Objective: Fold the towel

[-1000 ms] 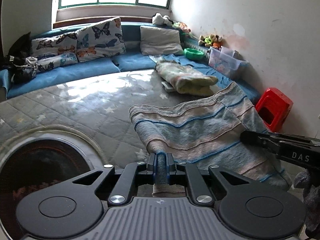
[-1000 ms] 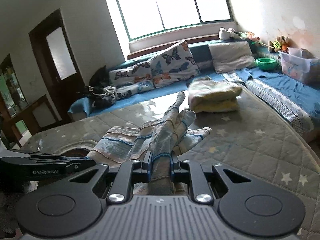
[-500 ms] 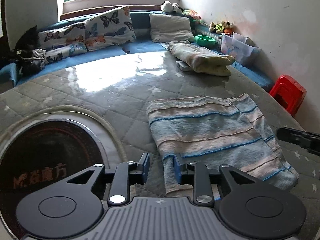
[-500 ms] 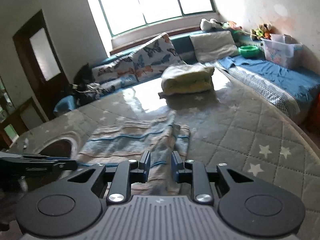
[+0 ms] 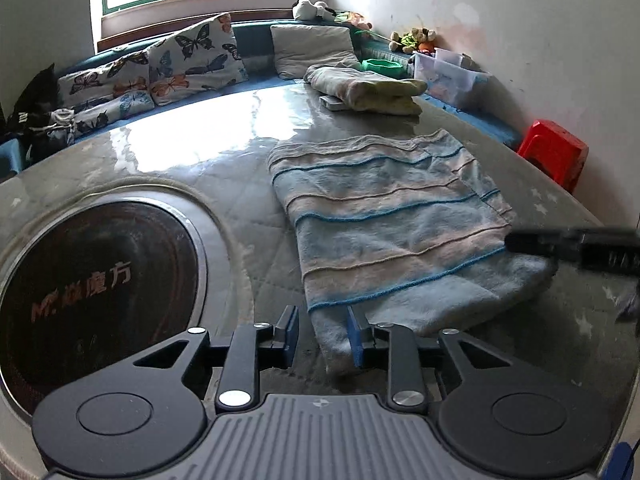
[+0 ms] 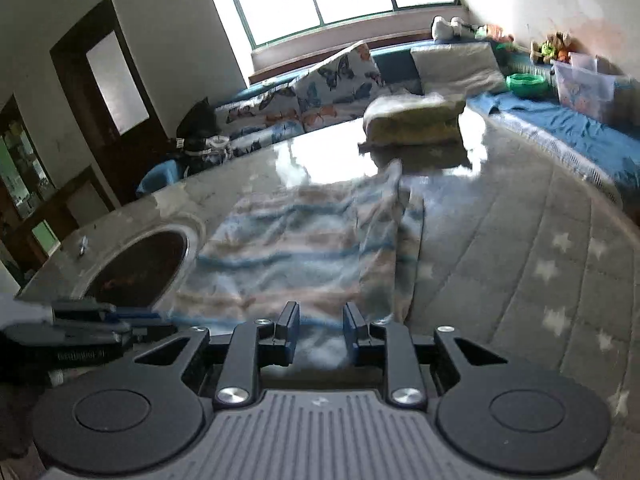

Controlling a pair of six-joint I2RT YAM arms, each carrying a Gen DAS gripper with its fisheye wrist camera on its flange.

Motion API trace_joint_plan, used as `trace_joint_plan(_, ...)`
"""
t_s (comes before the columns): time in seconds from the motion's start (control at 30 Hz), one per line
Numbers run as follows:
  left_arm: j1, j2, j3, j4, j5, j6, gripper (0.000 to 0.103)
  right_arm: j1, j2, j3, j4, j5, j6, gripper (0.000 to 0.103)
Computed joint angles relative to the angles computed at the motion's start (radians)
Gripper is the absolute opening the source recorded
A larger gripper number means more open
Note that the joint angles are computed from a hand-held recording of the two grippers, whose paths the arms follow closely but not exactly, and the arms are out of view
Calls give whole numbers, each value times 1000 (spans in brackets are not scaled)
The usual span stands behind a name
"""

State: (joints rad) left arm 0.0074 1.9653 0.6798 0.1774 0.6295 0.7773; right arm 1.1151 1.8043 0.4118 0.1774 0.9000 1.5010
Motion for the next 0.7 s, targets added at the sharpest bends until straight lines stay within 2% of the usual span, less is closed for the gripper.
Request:
trace_joint_plan(0.1, 7, -9, -3, 4, 8, -3, 31, -50, -60, -22, 28, 15, -96, 24)
trace_joint_plan(0.17, 9, -6, -6, 8, 10, -3, 30, -112, -79, -42, 111, -7, -196, 24)
trace_joint_plan(0.23, 10, 2, -5, 10, 8, -4, 30, -210, -69, -70, 260, -77, -333, 24)
trace_joint_plan(0.27, 10, 6, -3, 9, 6, -4, 31, -250, -48, -66, 296, -101, -367, 24)
trace_joint_plan(0.33, 12, 11, 0, 8, 8, -1, 31, -328, 5, -53, 344, -153, -409, 24)
trace_joint_plan(0.43, 19, 19, 13, -7, 15, 10, 32, -403, 73, -50, 389, -196, -385, 23)
trace_joint_plan(0.5, 25, 22, 20, -18, 19, 16, 34, -403, 71, -67, 412, -186, -360, 22)
trace_joint_plan(0.57, 30, 24, 23, -25, 23, 22, 34, -383, 44, -68, 370, -159, -339, 24)
trace_joint_plan(0.67, 44, 12, 17, -37, 35, 30, 35, -330, -23, -46, 231, -100, -307, 38)
trace_joint_plan(0.7, 52, 7, 17, -45, 40, 31, 37, -302, -39, -31, 177, -82, -289, 39)
